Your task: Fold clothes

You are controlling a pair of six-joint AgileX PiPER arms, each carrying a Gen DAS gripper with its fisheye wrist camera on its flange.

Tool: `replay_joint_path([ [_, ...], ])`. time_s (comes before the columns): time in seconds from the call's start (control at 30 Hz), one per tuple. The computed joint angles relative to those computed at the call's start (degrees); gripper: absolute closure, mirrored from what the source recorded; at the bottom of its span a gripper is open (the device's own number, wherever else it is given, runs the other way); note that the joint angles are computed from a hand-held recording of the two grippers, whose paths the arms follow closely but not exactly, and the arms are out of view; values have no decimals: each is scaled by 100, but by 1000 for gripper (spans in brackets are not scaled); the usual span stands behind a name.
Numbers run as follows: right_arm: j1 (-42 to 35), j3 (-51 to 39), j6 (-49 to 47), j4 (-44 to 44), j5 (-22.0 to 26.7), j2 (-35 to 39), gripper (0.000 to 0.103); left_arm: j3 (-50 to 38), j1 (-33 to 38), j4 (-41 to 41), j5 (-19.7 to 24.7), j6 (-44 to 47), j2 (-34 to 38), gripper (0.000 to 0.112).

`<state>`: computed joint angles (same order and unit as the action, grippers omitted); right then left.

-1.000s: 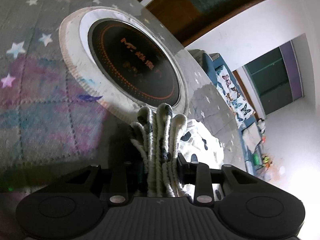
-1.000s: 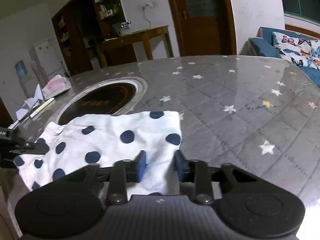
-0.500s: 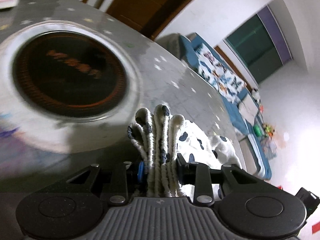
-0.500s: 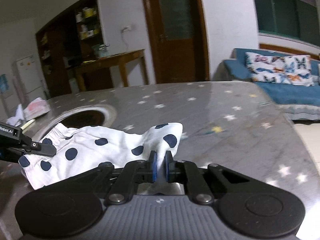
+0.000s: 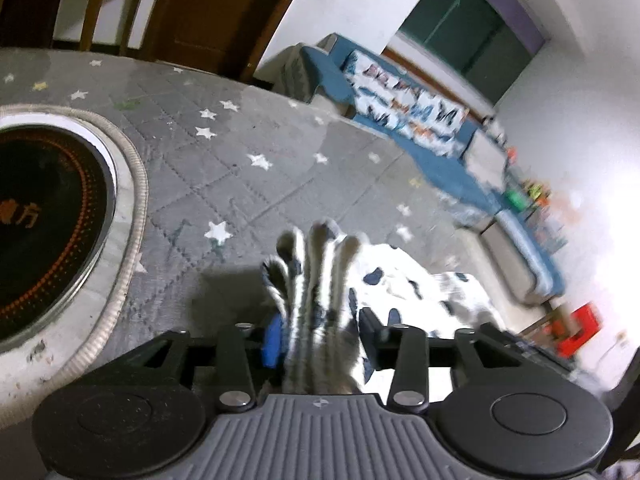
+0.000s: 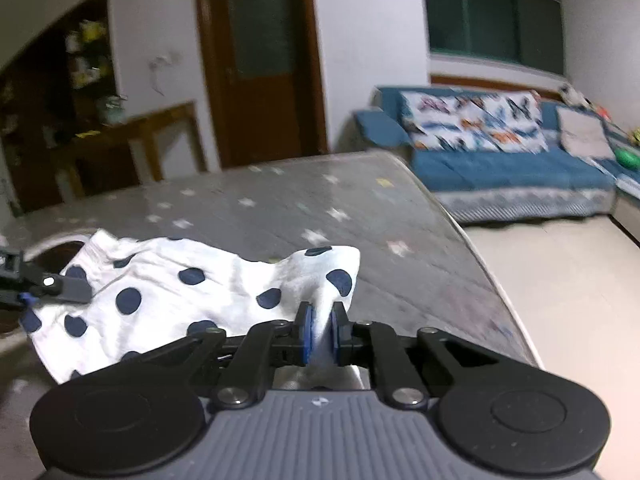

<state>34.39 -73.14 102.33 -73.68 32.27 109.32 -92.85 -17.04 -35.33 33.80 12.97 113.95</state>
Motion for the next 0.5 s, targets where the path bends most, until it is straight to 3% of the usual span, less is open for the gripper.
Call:
replay_joint_path([
  [0.1, -121, 81, 39, 58, -51, 25, 87, 174, -76, 354, -240, -110, -110, 50],
  [0.33, -255, -202, -78, -116, -358, 90, 85, 399, -413, 1345, -1038, -443, -439, 50],
  [0.5, -544, -1060, -1802, 1340, -613, 615, 84, -384, -641, 2449, -636, -1193, 154, 52],
])
